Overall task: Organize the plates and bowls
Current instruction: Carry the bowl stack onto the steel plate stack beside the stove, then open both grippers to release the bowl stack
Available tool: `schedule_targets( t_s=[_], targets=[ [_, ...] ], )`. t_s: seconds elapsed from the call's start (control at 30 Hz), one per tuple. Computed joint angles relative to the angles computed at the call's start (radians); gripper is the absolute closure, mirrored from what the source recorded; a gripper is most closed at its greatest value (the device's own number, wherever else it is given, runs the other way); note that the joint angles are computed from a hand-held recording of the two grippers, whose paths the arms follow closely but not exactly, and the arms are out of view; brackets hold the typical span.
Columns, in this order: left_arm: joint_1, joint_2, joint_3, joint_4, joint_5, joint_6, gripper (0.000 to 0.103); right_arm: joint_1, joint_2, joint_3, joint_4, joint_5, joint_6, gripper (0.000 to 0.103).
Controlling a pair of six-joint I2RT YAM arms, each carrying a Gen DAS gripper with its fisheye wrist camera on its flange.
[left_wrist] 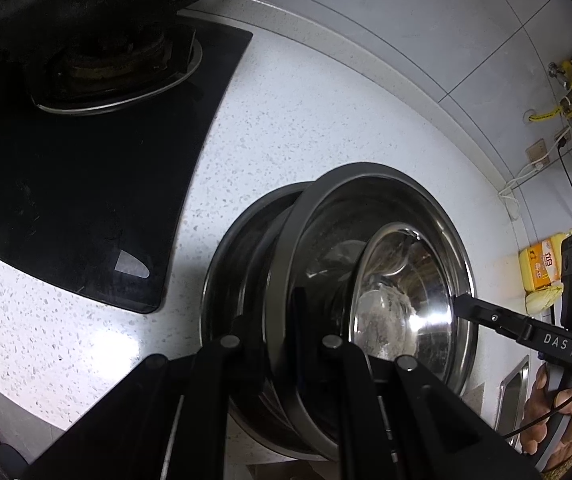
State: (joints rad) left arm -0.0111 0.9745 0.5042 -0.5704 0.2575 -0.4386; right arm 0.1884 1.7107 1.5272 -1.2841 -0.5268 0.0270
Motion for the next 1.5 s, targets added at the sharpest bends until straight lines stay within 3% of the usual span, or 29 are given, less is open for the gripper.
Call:
schedule_targets(
  t_s=[0.53, 1.17, 1.2, 1.27, 1.33, 1.5],
  targets=[
    [0.027, 0.063, -0.015, 0.054, 0.044, 0.021, 0.094, 0.017, -0.02, -0.041, 0.037, 0.032, 0.039, 0.092],
    [-0.058, -0.043, -0.036, 0.017, -0.039, 0.002, 0.091, 0.039, -0.168, -0.14, 0.163, 0.108, 0.117, 0.091],
    [-0.061, -0.05, -0.038, 0.014, -0.041, -0.001, 0.091, 0.041, -0.187, -0.146, 0.17, 0.117, 0.119, 0.089],
    [-0.061, -0.063, -0.042, 0.012, -0.044, 0.002, 0.091, 0.05, -0.219, -0.155, 0.181, 0.145, 0.128, 0.074],
    [-0.071, -0.089, -0.047, 0.004, -0.056, -0.002, 0.09, 0.055, -0.251, -0.168, 0.19, 0.164, 0.137, 0.066],
    [-0.09, -0.16, -0.062, -0.016, -0.09, 0.0, 0.09, 0.061, -0.328, -0.2, 0.202, 0.226, 0.158, 0.054]
  ],
)
